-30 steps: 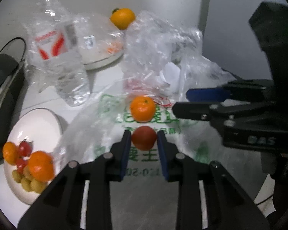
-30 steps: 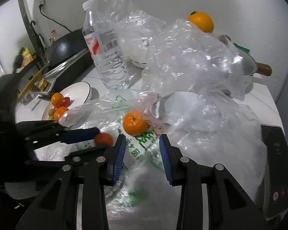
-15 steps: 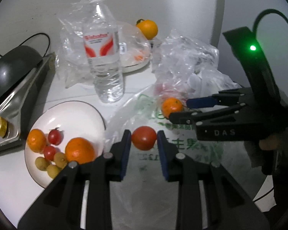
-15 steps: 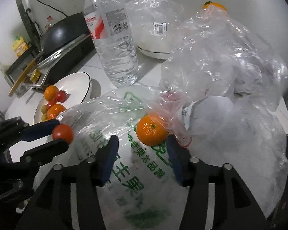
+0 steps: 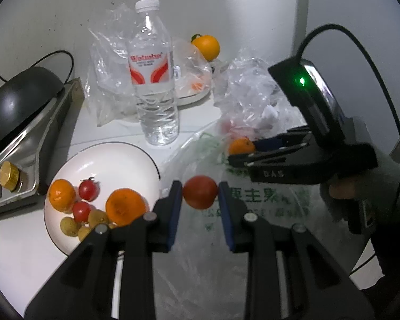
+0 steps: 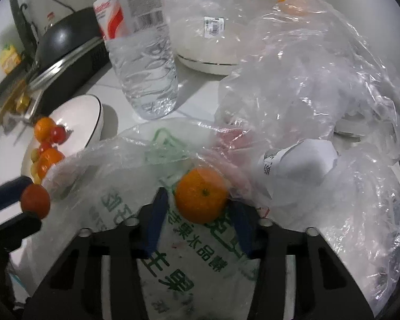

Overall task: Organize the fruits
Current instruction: 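Grasp the red cherry tomato with the left gripper while the right gripper grasps the mandarin, then carry the tomato and mandarin onto the white plate and open both grippers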

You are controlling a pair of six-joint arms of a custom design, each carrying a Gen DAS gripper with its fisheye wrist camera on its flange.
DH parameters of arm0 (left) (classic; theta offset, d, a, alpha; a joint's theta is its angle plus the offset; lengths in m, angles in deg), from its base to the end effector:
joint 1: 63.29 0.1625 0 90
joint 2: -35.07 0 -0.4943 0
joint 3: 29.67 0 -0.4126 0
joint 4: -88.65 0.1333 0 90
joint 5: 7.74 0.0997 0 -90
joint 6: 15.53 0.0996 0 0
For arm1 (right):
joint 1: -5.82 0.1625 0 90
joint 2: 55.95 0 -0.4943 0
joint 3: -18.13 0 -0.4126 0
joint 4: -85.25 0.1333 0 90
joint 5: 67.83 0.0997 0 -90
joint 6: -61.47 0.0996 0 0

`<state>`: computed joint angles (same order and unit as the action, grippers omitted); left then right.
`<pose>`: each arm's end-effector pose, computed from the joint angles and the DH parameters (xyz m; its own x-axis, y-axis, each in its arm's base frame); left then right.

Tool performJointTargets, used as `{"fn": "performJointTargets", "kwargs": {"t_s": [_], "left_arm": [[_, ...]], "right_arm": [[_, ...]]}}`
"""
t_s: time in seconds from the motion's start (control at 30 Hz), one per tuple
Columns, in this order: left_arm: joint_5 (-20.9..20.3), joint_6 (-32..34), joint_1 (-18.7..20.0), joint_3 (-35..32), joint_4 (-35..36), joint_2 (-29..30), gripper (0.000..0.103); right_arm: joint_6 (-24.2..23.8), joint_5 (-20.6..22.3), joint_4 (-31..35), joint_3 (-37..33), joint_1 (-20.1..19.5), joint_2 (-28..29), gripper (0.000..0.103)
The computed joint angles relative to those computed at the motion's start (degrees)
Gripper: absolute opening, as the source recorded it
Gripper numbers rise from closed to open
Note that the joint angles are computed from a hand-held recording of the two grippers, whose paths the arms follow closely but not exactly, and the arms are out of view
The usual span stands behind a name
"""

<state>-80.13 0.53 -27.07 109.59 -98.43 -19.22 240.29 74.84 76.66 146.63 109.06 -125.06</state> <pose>-0.2601 -0.3931 0.0809 -0.3722 0.8627 -0.3423 0.9280 0.3528 -0.1198 0.1322 -0.3256 0.1594 -0.7016 0.3347 0.6291 -0.1920 0.7614 -0.6192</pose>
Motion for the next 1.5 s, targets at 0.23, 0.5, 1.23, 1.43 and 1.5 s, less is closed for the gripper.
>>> {"fn": "performJointTargets", "kwargs": {"t_s": [0.23,0.5,1.23,1.43,1.5], "left_arm": [[-0.29,0.55,-0.14,1.09,-0.62,-1.92,0.028],[0.21,1.07,-0.24,2.69,-0.91,-4.92,0.028],[2.64,6.46,5.53,0.51,-1.56,-8.07,0.028],[3.25,8.11,7.74,-1.59,-1.68,-6.18,0.028],[3.15,8.45,8.44,-2.31,-1.66,-5.5,0.028]], "right_arm": [[2.37,1.39,1.06,0.17,4.4,1.37,0.042],[5.84,2.89,2.34,-0.24,9.37,2.92,0.042],[3.38,3.58,2.92,-6.84,14.91,7.42,0.042],[2.22,2.55,3.19,-8.04,14.07,8.12,0.042],[1.67,2.27,3.28,-8.46,13.8,8.31,0.042]]}}
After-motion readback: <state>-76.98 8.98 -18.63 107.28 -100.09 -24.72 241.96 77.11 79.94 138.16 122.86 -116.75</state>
